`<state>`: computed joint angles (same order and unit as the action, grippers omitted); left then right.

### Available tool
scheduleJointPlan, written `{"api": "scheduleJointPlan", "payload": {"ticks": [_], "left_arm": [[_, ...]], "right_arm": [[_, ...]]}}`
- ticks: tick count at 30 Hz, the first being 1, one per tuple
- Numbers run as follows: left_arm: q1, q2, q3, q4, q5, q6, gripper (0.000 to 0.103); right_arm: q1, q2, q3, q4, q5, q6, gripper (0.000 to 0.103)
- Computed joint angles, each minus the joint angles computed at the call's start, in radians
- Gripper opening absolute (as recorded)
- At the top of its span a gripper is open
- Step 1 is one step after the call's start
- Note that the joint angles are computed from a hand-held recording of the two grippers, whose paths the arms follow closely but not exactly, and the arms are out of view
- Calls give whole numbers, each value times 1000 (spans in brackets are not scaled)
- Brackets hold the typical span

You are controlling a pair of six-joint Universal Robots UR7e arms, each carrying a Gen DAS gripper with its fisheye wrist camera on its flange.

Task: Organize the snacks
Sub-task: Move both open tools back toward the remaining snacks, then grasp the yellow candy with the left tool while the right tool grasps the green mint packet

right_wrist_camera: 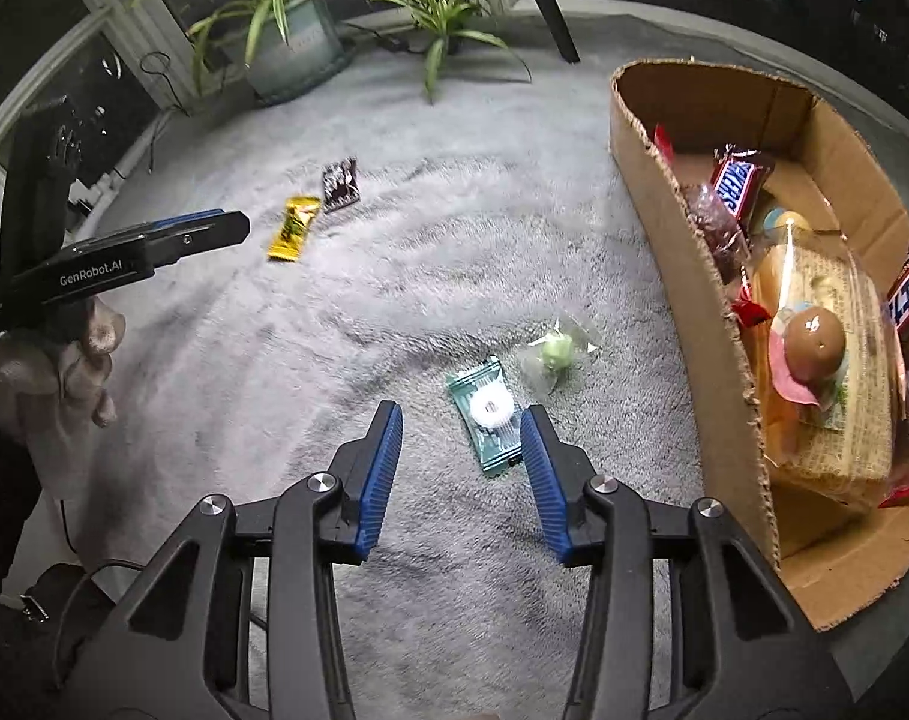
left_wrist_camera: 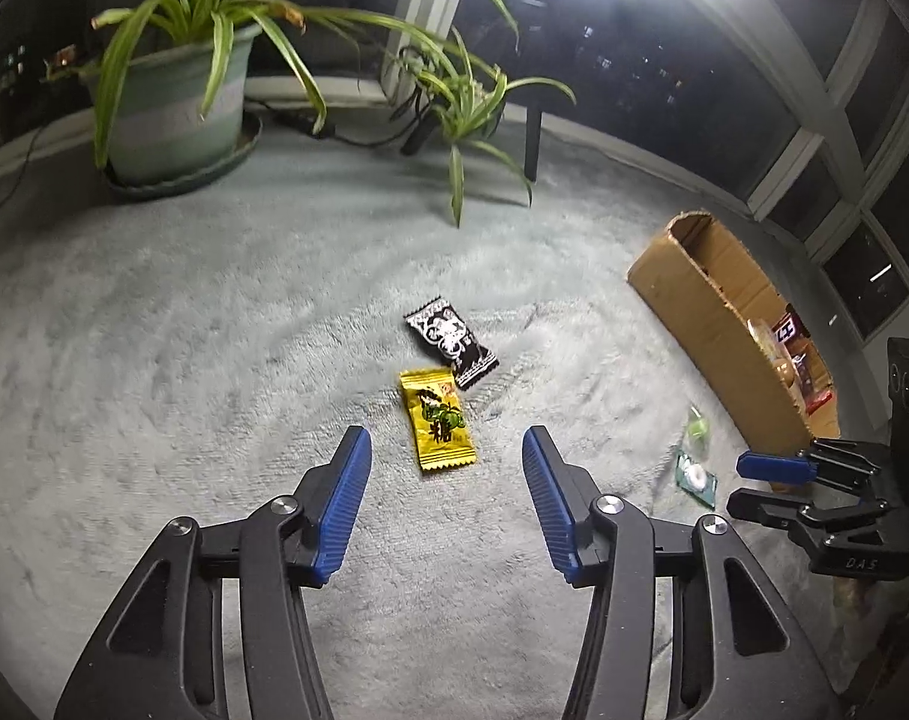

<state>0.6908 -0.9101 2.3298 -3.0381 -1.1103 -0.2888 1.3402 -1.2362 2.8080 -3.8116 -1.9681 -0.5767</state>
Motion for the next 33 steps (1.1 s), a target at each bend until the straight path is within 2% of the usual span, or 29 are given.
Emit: {"api": "scheduleJointPlan", "payload": {"ticks": [5, 16, 21, 26, 27, 28, 33], "left_arm": [[15, 36, -21, 2, 4, 12, 45], [31, 78, -55, 17, 11, 51, 45], [33, 90, -65, 14, 8, 64, 45], [29, 101, -75, 22, 9, 74, 44], [27, 103, -76, 23, 11, 77, 42], [25, 106, -78, 28, 15, 79, 40], [20, 114, -81, 45, 40, 86, 31]], "right_arm": [[3, 25, -16, 1, -23, -2, 40], [42, 103, -69, -2, -138, 1, 38], [58, 137, -89, -9, -176, -13, 38], [77, 138, -110, 32, -199, -15, 36], [83, 142, -115, 37, -207, -16, 28], [87, 144, -118, 45, -215, -15, 26], [88, 147, -110, 43, -210, -25, 26]]}}
